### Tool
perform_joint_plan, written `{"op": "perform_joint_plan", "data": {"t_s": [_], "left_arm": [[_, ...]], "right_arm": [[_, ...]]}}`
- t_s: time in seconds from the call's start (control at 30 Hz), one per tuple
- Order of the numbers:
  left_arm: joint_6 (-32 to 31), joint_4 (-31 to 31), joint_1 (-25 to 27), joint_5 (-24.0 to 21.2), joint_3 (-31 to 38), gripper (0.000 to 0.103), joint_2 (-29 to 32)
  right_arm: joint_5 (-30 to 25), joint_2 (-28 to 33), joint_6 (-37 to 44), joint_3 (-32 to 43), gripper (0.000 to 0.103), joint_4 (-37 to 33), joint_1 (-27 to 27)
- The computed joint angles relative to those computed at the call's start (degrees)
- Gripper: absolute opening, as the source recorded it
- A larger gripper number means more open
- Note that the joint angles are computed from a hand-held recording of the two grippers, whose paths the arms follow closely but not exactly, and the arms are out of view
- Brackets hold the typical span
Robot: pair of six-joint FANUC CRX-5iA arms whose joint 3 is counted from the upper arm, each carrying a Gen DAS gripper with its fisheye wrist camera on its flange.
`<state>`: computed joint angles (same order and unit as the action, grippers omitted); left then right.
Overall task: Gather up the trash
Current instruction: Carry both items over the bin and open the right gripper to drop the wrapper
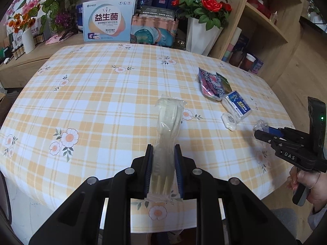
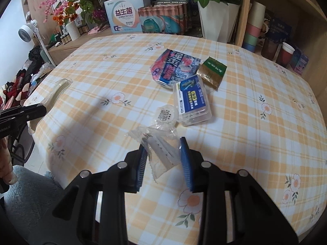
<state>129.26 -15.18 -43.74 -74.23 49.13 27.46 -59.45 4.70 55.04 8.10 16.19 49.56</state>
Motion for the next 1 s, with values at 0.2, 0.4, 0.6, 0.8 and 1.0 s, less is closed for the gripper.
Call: {"op": "perform_joint_plan", "data": {"t_s": [0.2,0.4,0.6,0.8,1.0], "left_arm": [[3.1,-0.7,-1.8,1.1,-4.1,0.020,-3.8],[6.1,-1.9,-4.1,1.7,-7.2,0.020,-7.2],[7.5,-4.7,-7.1,0.6,-7.8,0.020,-9.3],[8.9,-6.3,-9.5,1.3,-9.4,0.020,-11.4],[9.1,-6.4,-11.1,1.9,-10.4,0.020,-12.3]], "right_arm": [[0.6,-4.1,-4.3,-3.4,0.034,2.7,3.1],[0.6,-8.1,-8.5,-6.9,0.034,5.4,6.4],[0.7,-11.9,-14.1,-11.1,0.034,8.0,10.8],[-0.6,-14.4,-18.0,-14.4,0.034,9.4,16.2],[-1.8,-15.7,-19.6,-16.1,0.034,8.6,19.9]]}}
